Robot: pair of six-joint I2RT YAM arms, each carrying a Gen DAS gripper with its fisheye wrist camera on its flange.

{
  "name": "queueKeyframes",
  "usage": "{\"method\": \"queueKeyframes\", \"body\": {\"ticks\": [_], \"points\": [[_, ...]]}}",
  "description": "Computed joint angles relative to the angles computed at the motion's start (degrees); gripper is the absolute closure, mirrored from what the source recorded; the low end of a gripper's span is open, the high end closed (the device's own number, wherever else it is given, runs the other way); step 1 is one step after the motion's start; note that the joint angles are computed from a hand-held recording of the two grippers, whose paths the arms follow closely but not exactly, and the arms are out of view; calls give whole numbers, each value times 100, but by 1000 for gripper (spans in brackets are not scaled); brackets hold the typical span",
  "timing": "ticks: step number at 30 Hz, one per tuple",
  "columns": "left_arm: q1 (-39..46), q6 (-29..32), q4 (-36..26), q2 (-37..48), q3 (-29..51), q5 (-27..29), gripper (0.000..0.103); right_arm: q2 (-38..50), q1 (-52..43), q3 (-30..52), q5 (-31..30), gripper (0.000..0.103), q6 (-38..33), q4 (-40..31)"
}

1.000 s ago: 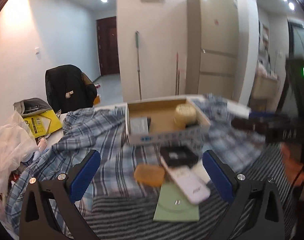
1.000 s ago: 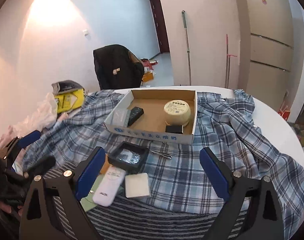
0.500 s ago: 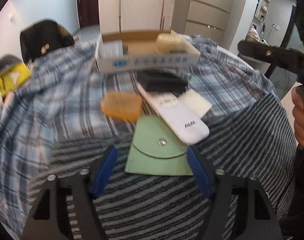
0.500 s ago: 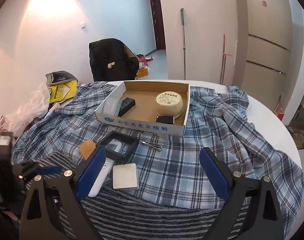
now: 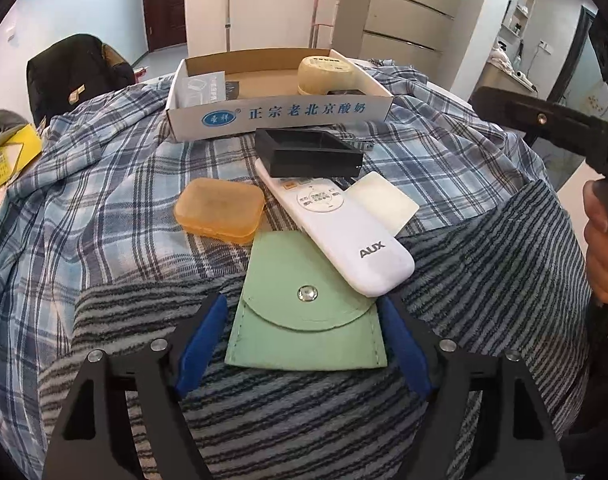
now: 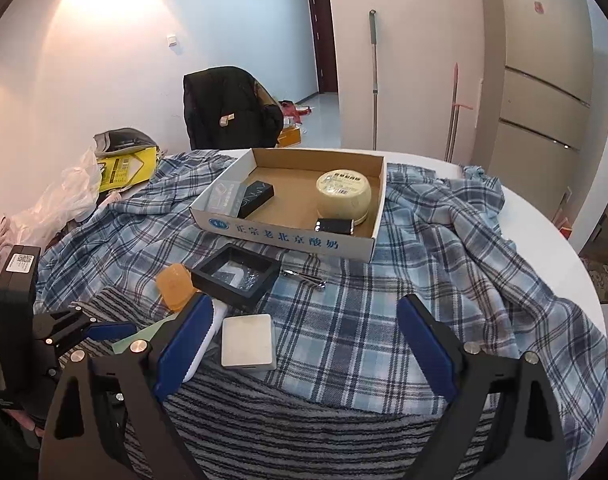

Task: Organize rigid objects
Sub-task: 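Grasp the mint green pouch with the left gripper while the right gripper grasps the white square plug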

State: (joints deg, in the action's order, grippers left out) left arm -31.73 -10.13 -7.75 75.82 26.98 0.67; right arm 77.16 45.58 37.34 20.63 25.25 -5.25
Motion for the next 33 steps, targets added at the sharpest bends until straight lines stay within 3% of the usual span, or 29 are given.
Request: {"method": "queueKeyframes", "body": {"ticks": [5,10,16,26,31,33], "points": [[308,109,-43,202,154,486,31,1,-45,21,-20,10,12,-35],[-1,131,-170,-332,-13,9,32,2,40,111,131,10,-10,-234],[199,192,-498,-1295,-242,-102,32,11,128,277,229,10,-32,-447],[570,396,-993,-2672,-662,-154,32,836,32,724,-392,10,39,-506],[955,536,-964,-2779,-765,-16,32,1543,-244,1075,-930,25,54,-684],[1163,616,-876,-2743,-801,155,32,1794,-381,1186,-1224,26,68,-728]]}}
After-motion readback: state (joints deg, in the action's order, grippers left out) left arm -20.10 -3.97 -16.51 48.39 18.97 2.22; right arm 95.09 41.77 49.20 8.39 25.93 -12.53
